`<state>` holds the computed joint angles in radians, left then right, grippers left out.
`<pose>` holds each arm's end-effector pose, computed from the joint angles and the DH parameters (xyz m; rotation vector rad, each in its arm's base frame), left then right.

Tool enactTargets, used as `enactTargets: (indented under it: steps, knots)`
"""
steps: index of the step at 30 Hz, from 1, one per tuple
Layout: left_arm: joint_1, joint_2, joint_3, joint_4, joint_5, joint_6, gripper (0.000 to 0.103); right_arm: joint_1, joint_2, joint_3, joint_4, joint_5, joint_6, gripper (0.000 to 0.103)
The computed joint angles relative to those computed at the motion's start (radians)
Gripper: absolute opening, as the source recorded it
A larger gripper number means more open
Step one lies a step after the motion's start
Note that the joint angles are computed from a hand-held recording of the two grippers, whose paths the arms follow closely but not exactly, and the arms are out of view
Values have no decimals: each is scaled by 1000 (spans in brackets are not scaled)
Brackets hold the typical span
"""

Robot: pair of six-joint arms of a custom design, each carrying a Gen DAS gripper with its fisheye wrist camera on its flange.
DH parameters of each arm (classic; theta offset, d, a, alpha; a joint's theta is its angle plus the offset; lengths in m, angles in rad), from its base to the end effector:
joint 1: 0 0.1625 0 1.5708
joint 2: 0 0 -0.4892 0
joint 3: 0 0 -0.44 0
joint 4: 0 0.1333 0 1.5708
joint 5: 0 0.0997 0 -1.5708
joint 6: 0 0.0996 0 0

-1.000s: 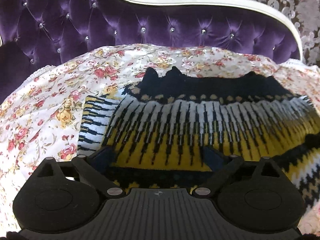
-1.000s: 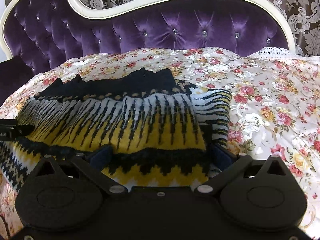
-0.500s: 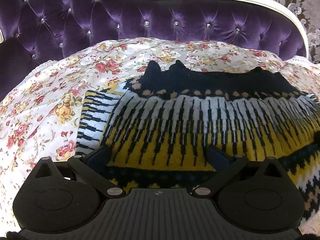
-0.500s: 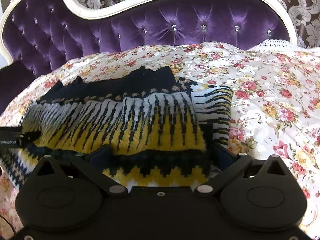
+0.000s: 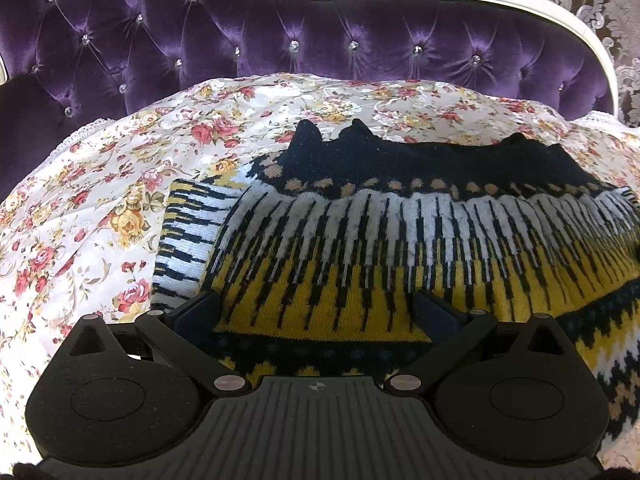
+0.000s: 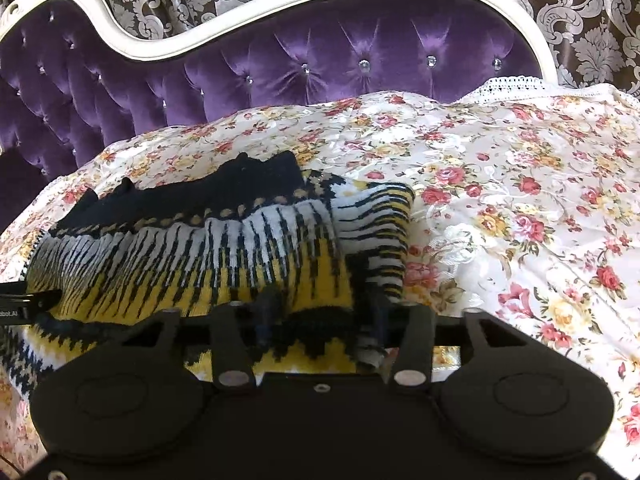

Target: Fold small clothes

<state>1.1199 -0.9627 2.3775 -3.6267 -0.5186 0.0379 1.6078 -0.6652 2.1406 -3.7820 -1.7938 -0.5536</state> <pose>-0.0014 -0.5074 0.1494 0.1135 2.1011 -0.9173 0.1321 -0.5614 0.0214 0.6503 -2.5237 0.8959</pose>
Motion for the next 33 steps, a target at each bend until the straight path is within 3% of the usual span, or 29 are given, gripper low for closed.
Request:
enactTargets:
  steps: [2, 7, 15, 22, 29, 33]
  knots:
    - [0, -1, 0, 6, 1, -5, 103, -17, -21, 9, 33, 56, 44, 85]
    - [1, -11, -6, 44, 3, -23, 103, -48, -57, 25, 47, 138, 161, 103]
    - [-39, -67, 7, 124, -16, -95, 101, -100, -107, 43, 67, 223, 318, 103]
    - [-118, -21, -50, 155, -15, -53, 101, -124, -120, 42, 111, 273, 353, 103]
    - [-62, 52, -146, 330, 13, -147, 102, -167, -159, 51, 204, 349, 400, 103]
    - [-33, 64, -142, 265, -22, -148, 103, -194, -167, 41, 288, 424, 437, 103]
